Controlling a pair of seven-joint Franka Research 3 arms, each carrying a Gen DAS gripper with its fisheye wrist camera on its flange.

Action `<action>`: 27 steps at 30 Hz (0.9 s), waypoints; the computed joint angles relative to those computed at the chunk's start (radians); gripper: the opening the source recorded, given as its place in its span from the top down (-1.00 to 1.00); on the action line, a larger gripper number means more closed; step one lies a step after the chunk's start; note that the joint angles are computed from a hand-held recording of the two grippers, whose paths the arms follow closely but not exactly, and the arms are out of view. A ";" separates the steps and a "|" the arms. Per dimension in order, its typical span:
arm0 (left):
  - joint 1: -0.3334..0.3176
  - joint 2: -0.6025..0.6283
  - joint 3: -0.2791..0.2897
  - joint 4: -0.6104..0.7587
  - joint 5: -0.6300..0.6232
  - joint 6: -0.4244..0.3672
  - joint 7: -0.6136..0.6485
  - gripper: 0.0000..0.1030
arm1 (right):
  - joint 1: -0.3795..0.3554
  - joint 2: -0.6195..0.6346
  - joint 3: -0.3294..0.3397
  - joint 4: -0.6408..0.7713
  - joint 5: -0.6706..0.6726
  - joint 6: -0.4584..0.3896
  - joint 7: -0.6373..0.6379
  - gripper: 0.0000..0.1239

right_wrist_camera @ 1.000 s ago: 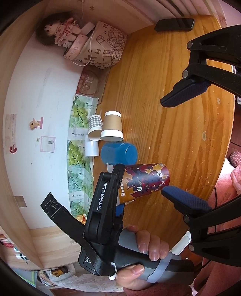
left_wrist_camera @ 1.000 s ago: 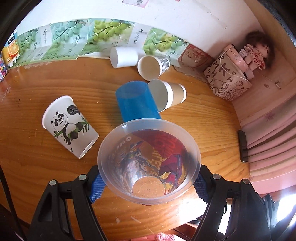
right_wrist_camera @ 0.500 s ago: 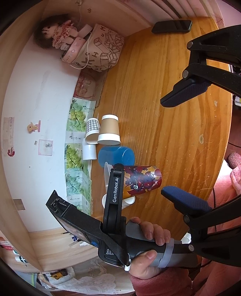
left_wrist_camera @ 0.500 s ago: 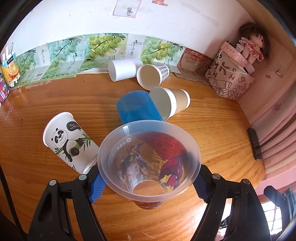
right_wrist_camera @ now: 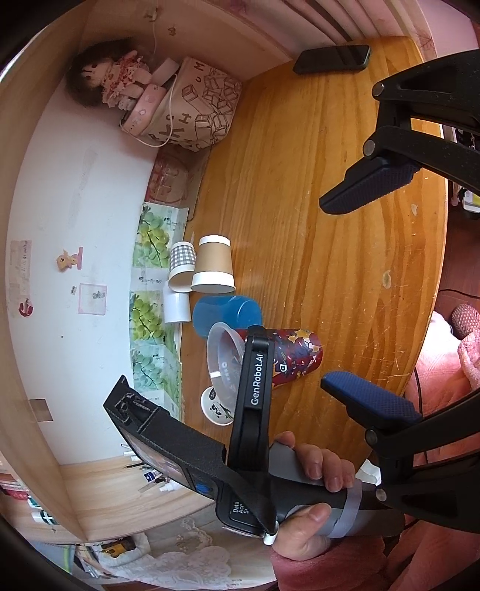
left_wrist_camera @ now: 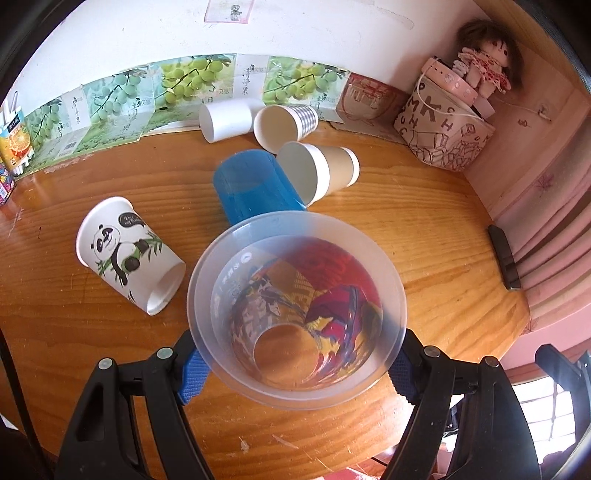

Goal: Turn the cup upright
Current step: 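Lower the cup upright onto the desk and open the left gripper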

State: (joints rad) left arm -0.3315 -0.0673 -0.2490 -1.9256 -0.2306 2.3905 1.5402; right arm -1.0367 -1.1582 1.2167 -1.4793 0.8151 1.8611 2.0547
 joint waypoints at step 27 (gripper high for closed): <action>-0.078 -0.217 0.048 -0.219 -0.013 0.129 0.048 -0.81 | 0.106 -0.032 -0.035 -0.012 -0.053 0.019 0.037 -0.41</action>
State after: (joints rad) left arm -0.4100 -0.2841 -0.2009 -2.1450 -0.2439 2.5195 1.5886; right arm -0.9304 -1.1902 1.1815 -1.4911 0.7624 1.8804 2.0913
